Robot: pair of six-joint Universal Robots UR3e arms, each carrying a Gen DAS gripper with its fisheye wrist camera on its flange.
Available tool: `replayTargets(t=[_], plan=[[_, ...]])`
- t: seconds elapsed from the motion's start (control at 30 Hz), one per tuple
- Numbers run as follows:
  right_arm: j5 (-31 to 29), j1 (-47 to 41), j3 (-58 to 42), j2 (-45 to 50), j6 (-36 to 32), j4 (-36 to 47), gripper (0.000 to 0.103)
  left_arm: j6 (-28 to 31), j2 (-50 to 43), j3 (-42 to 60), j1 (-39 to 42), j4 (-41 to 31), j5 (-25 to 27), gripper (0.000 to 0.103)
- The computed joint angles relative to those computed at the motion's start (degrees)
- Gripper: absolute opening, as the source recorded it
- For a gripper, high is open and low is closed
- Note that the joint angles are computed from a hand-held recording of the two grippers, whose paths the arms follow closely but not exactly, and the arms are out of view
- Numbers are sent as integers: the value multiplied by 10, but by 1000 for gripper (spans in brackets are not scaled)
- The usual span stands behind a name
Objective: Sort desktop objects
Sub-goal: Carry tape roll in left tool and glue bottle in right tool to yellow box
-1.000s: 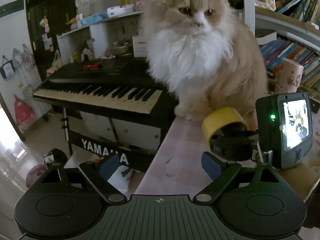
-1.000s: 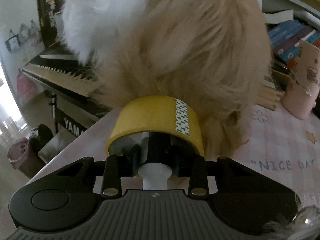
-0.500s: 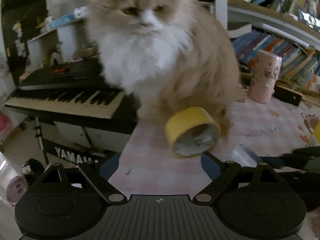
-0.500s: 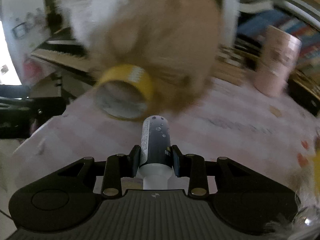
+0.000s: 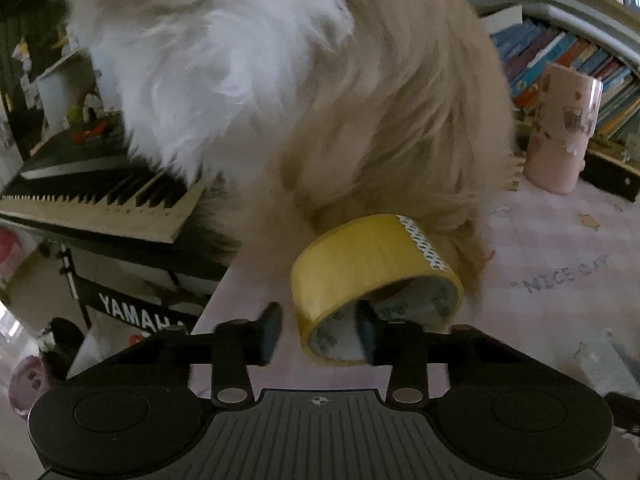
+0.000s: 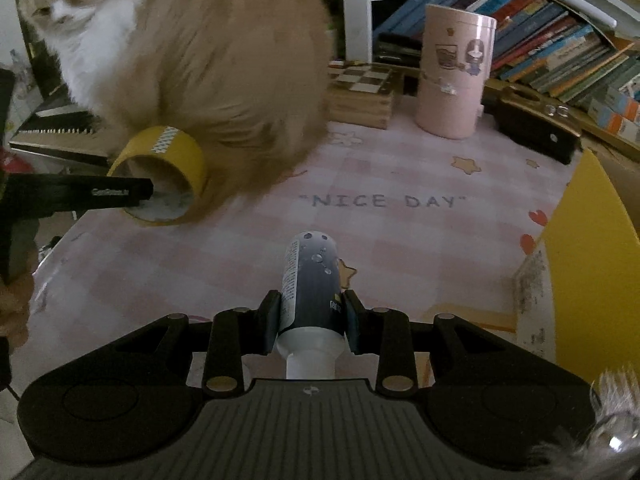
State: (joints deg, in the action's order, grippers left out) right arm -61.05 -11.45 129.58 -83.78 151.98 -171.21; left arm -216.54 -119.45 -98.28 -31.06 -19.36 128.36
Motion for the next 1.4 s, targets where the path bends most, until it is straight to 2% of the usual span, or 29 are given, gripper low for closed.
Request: replayTargets(t=[0.1,0.43,0.77,1.17,1.27,1.4], plan=[[2,-7,3,-8,-6,7,30,-3,-10,6,1,-7,7,10],[18,-28,32,-53,-1,28,30,-38,72,-57,-22,-2,-35,6],[28,-41,97,-142,-5,45,30,-94,155,-132,-81,-28,-44,7],[31,-64,194,-360,-4,148,30,-125,239,-207,-145,-33,-18,7],[30,-67,211,-435,-1,198,30,-134,263,-229,-162,-34,-13,7],[33,-80,229,-568,-5,310,30,-150,301,-264,-186,-35,-12,7]])
